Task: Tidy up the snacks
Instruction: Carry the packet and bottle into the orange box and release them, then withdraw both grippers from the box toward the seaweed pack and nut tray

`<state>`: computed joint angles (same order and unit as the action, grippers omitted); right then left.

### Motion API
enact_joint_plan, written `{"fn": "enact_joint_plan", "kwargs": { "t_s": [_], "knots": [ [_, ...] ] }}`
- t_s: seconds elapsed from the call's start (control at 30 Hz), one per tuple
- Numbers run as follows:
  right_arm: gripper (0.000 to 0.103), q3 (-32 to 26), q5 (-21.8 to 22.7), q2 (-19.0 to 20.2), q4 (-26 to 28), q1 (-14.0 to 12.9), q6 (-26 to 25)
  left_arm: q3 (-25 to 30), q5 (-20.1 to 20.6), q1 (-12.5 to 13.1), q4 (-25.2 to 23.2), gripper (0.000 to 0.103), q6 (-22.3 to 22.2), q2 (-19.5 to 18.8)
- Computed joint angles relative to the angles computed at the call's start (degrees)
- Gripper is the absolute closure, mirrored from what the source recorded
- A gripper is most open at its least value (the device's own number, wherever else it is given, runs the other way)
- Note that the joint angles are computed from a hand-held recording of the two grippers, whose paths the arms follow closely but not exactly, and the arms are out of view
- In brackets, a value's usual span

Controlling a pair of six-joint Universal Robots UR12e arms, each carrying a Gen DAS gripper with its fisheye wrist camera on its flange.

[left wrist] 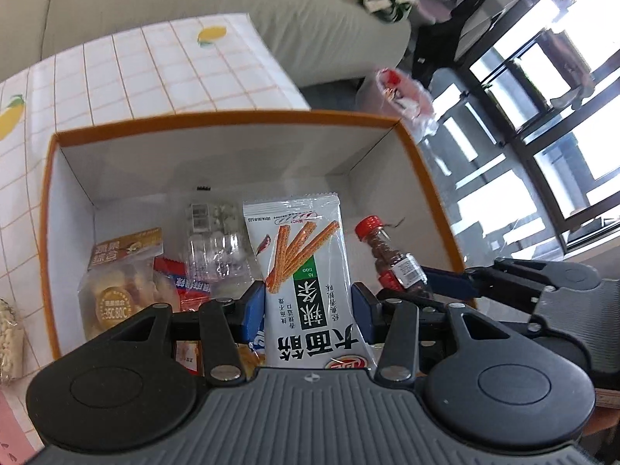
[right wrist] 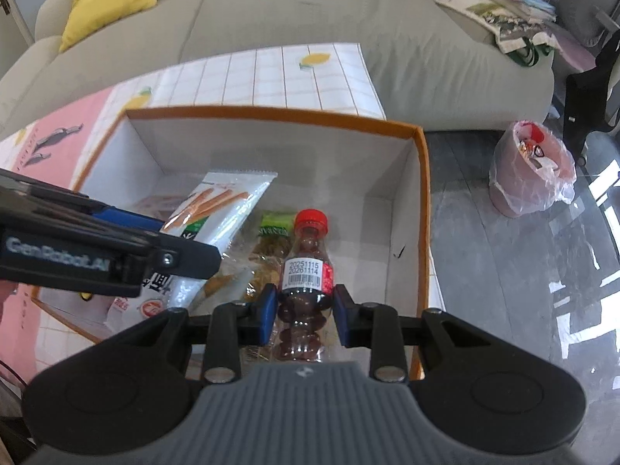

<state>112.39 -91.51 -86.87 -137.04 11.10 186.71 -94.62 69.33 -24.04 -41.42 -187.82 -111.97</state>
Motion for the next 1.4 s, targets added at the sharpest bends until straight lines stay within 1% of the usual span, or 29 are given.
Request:
{"fn": "enact_joint_plan", "kwargs": {
  "t_s": [0.1, 0.3, 0.37, 0.47, 0.63, 0.7, 0.77, 0.8, 0.87, 0.9, 0.93, 0.97, 1.0, 1.07, 1.1, 1.13, 1.27, 1.33, 1.4],
  "knots": [
    [0.074, -1.2, -0.1, 1.0, 2.7, 0.0, -0.1, 0.9, -0.1, -0.1, -2.1, 0.049, 0.1, -0.8],
    [0.074, -3.7, -0.6, 2.9, 7.9, -0.1, -0.7, 3.0, 1.3, -0.6, -7.0, 0.049, 0.4, -2.1],
    [0.074, -4.4, -0.1, 3.3, 9.8, -0.3, -0.6, 3.5, 1.8, -0.7, -7.7, 0.049, 0.5, -2.3],
    [0.074, -5.3, 0.5, 4.0, 12.6, -0.7, 0.1, 4.6, 2.5, -0.9, -10.0, 0.048, 0.5, -2.8],
    [0.074, -5.8, -0.1, 4.4, 14.4, -0.8, 0.0, 6.0, 5.0, -1.3, -11.9, 0.046, -1.4, -3.5],
    [0.074, -6.2, -0.8, 4.7, 15.0, -0.5, 0.0, 6.5, 5.4, -1.4, -12.6, 0.045, -1.8, -3.7],
    [0.074, -6.6, -2.0, 5.1, 15.4, 0.1, -0.6, 6.7, 6.2, -1.6, -12.9, 0.041, -1.6, -3.7],
    [0.074, -6.6, -2.3, 5.2, 15.4, 0.2, -1.0, 6.8, 6.5, -1.7, -13.0, 0.037, -1.5, -3.8],
    [0.073, -6.6, -2.5, 5.2, 15.3, 0.3, -1.2, 6.9, 6.3, -1.6, -13.9, 0.032, -1.3, -3.7],
    [0.073, -6.7, -2.7, 5.0, 15.1, 0.4, -1.3, 6.9, 6.4, -1.6, -14.3, 0.026, -1.3, -3.7],
    [0.068, -6.8, -3.1, 5.1, 14.9, 0.6, -1.4, 6.9, 6.7, -1.6, -14.4, 0.021, -1.2, -3.5],
    [0.065, -6.8, -3.5, 5.0, 14.7, 0.8, -1.5, 6.7, 7.1, -1.6, -14.2, 0.021, -1.0, -3.4],
    [0.060, -6.7, -3.9, 5.0, 14.3, 0.9, -1.7, 6.5, 7.5, -1.7, -13.8, 0.021, -0.8, -3.1],
    [0.058, -6.9, -4.5, 4.9, 14.3, 1.2, -2.0, 6.0, 8.1, -1.7, -13.0, 0.020, -0.4, -2.5],
    [0.055, -7.0, -4.8, 4.9, 14.2, 1.3, -1.9, 5.8, 7.9, -1.6, -12.7, 0.019, -0.2, -2.2],
    [0.049, -7.0, -5.2, 4.8, 14.0, 1.5, -1.7, 5.5, 7.7, -1.5, -12.3, 0.019, -0.1, -1.8],
    [0.038, -6.9, -5.6, 4.1, 12.9, 1.9, -0.6, 3.7, 7.5, -1.3, -9.3, 0.019, 0.7, 0.2],
    [0.032, -6.7, -5.8, 3.5, 12.2, 2.3, 0.5, 2.3, 8.5, -1.2, -6.8, 0.019, 0.9, 1.6],
    [0.029, -6.3, -5.8, 2.7, 10.9, 2.6, 1.6, 1.1, 9.1, -1.1, -4.7, 0.019, 1.4, 2.9]
  ]
}}
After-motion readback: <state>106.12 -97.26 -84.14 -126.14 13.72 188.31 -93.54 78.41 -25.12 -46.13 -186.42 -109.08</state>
